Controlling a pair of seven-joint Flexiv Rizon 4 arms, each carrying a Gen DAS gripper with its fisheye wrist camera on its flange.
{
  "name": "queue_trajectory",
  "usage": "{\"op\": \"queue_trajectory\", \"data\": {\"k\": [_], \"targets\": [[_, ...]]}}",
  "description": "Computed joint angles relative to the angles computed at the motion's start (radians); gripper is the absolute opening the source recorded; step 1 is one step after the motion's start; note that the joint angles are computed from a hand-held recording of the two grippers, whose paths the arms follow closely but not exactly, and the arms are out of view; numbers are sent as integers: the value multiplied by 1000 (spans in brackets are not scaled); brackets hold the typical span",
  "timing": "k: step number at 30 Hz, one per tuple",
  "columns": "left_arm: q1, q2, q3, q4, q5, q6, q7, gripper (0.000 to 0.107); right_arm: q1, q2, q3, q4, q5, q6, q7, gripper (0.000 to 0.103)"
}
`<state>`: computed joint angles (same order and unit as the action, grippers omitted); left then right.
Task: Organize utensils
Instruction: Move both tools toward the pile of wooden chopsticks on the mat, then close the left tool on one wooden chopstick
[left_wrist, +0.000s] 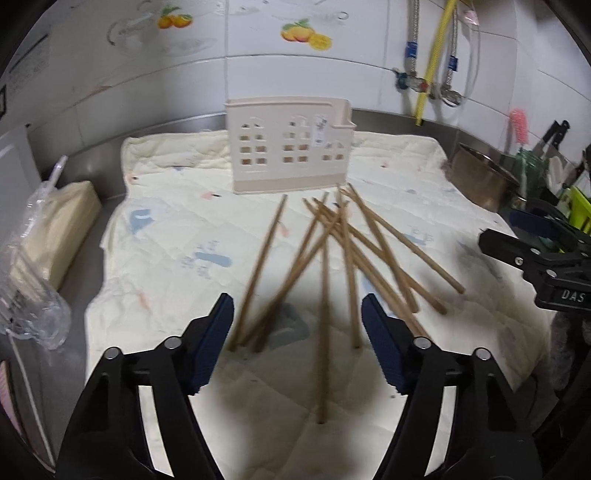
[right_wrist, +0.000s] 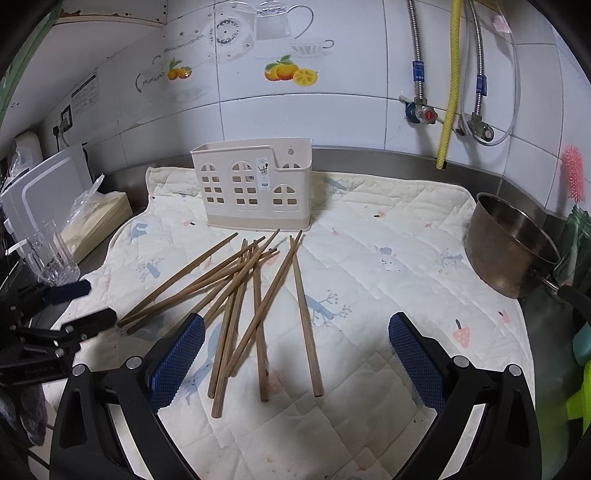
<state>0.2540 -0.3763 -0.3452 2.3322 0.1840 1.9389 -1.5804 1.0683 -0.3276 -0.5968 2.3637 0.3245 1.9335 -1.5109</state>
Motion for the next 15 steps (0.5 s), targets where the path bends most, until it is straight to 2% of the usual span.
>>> {"op": "queue_trajectory", "data": {"k": [2,5,9,13,15], "targets": [[4,-14,-19,-8,3,-9,0,64,-13,-4,9,-1,-3,2,0,97],[19,-41,-59,-26,4,-28,2,56,-21,-15,9,-6,-4,-4,3,97],[23,-78,-99,-58,-11,-69,33,37,-96,-20,74,-14,-21,1,16,96],[69,-123,-181,-83,-31,-104,71,24,-153,-28,122,-21,-33,0,23,96],[43,-133,-165,-101,-55,-118,93,22,-179,-32,143,-25,-39,-1,28,96]]}}
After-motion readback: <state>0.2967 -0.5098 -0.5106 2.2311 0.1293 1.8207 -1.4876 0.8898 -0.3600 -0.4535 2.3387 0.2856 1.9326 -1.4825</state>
